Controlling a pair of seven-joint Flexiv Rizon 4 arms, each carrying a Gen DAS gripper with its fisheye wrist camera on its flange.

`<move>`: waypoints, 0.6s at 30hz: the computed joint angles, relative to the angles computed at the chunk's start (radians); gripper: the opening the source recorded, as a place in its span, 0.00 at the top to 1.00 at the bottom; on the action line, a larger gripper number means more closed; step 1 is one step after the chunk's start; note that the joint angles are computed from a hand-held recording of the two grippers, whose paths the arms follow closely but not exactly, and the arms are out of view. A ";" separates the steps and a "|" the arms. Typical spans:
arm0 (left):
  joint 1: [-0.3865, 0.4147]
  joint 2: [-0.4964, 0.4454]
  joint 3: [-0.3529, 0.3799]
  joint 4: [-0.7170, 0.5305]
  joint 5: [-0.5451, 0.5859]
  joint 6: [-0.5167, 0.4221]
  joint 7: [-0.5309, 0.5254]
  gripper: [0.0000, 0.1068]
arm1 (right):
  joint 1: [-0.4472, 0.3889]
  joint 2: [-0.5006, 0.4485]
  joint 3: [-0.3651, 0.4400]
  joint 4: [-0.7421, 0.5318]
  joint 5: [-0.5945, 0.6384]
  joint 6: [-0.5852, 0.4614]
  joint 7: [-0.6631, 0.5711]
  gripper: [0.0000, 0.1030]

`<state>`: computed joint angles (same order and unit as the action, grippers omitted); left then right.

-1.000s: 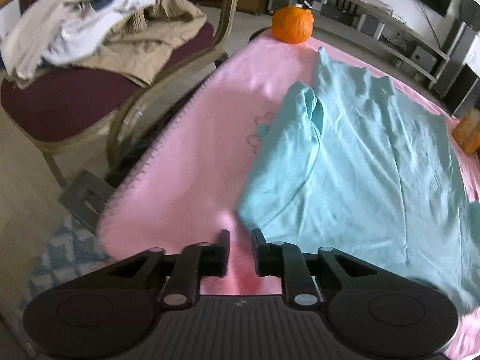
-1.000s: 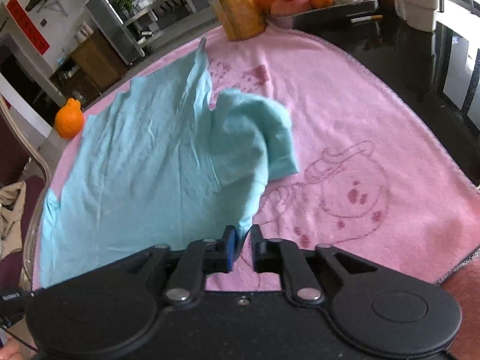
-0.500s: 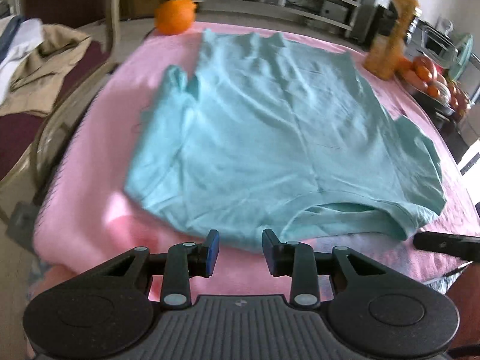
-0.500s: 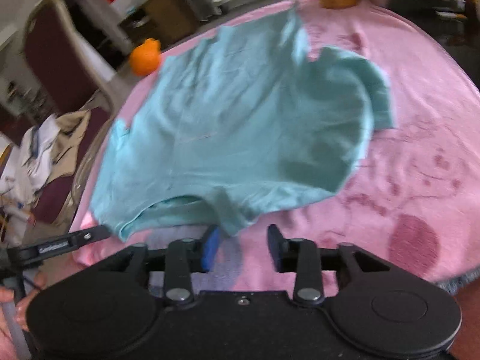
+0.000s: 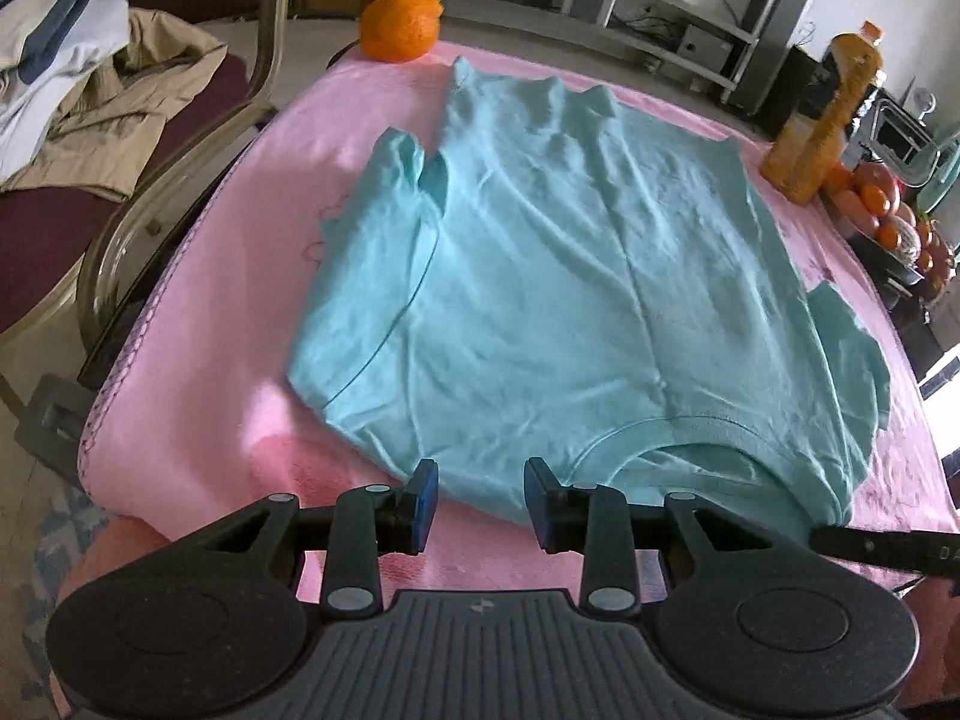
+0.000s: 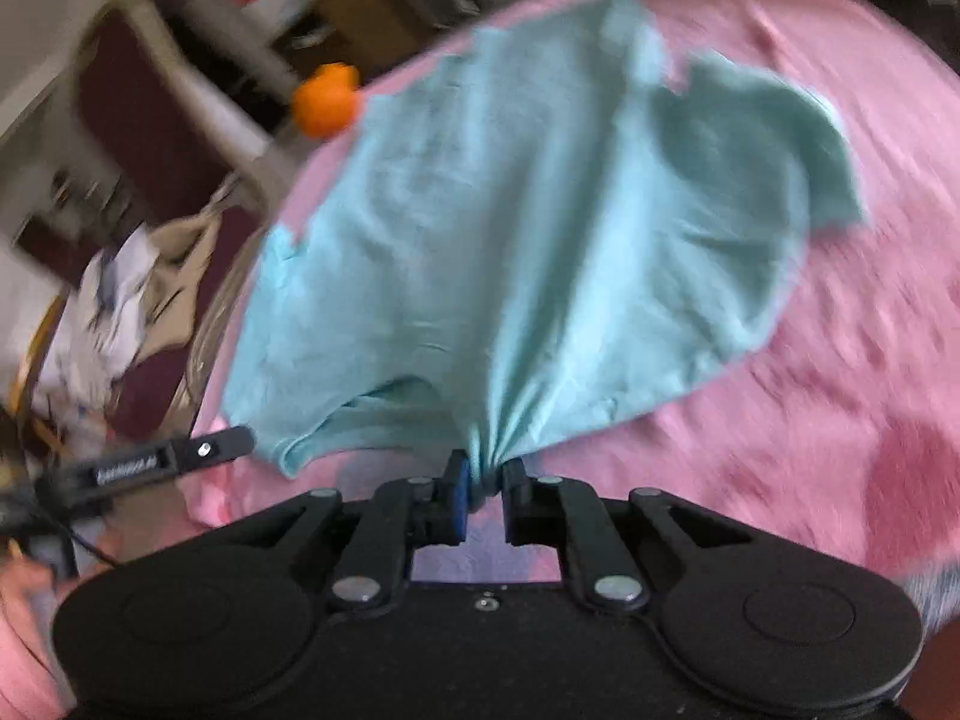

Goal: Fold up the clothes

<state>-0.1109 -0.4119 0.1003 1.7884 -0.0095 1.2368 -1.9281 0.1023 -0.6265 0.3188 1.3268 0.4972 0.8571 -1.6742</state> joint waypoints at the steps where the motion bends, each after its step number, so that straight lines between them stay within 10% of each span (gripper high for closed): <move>1: 0.003 0.001 -0.003 0.001 -0.002 -0.006 0.004 0.70 | 0.000 -0.001 -0.014 -0.007 -0.006 -0.030 0.046 0.82; 4: 0.012 0.005 -0.013 0.008 -0.012 -0.012 0.023 0.70 | -0.011 0.027 -0.015 0.017 -0.006 -0.020 0.021 0.64; 11: -0.019 -0.046 0.008 -0.078 0.042 -0.044 0.048 0.75 | 0.082 0.065 -0.065 0.107 -0.161 0.228 -0.014 0.78; 18: -0.081 -0.076 0.076 -0.193 0.194 -0.238 0.057 0.73 | 0.174 0.015 -0.139 0.143 -0.416 0.252 0.039 0.80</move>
